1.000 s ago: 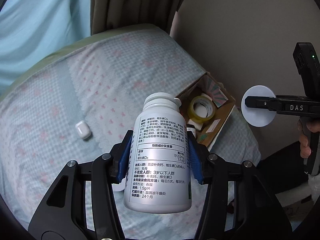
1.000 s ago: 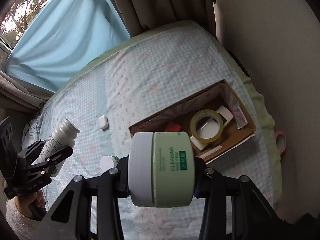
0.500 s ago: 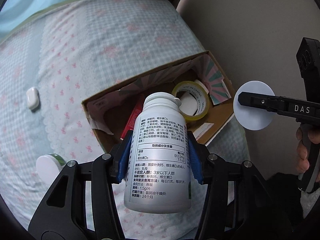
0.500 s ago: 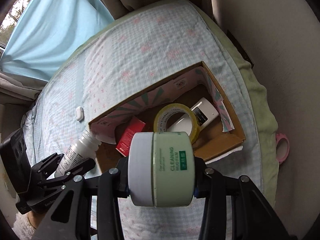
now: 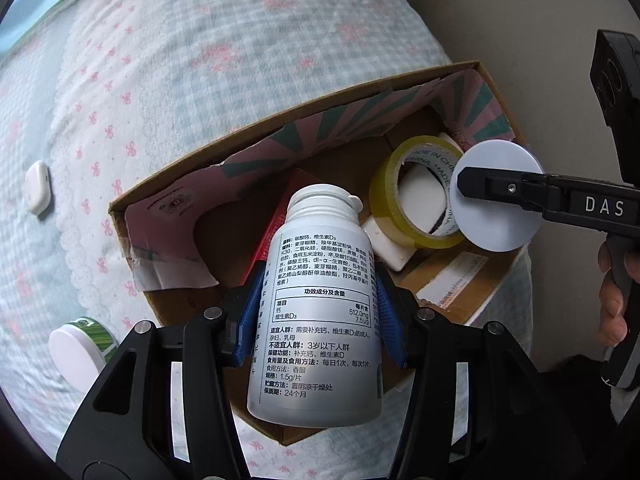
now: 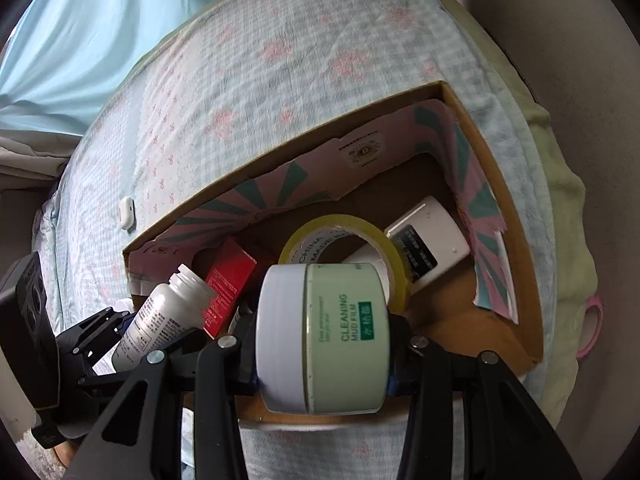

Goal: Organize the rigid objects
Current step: 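Open both grippers to drop the pill bottle and mud film jar into the box, then move both tools over the white earbud case and white round jar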

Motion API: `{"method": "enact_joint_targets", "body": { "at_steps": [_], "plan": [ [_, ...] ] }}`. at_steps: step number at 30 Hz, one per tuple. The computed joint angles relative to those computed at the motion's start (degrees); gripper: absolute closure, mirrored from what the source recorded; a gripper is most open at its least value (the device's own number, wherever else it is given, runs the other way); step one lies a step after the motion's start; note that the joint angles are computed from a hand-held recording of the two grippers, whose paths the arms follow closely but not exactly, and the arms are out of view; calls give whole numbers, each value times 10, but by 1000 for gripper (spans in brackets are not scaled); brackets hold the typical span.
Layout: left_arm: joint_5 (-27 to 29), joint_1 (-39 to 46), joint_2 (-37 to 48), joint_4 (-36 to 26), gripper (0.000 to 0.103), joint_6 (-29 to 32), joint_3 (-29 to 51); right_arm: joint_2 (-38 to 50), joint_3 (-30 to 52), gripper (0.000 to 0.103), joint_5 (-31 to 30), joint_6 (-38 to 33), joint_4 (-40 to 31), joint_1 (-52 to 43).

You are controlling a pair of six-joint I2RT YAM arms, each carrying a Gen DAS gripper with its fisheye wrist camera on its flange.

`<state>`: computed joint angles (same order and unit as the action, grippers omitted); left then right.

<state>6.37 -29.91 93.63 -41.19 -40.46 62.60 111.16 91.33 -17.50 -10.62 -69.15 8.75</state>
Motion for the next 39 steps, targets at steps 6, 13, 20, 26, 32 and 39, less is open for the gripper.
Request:
{"method": "enact_joint_targets", "body": {
  "at_steps": [6, 13, 20, 26, 32, 39],
  "plan": [
    [-4, 22, 18, -11, 0, -19, 16, 19, 10, 45, -11, 21, 21, 8],
    [-18, 29, -33, -35, 0, -16, -6, -37, -32, 0, 10, 38, 50, 5],
    [-53, 11, -90, -80, 0, -18, -11, -108, -83, 0, 12, 40, 70, 4],
    [-79, -5, -175, -133, 0, -43, -27, -160, -89, 0, 23, 65, 55, 15],
    [-115, -31, -262, -201, 0, -60, -38, -181, -57, 0, 43, 77, -25, 34],
    [-152, -18, -382, -296, 0, -56, -41, -286, -73, 0, 95, 115, -43, 99]
  ]
}}
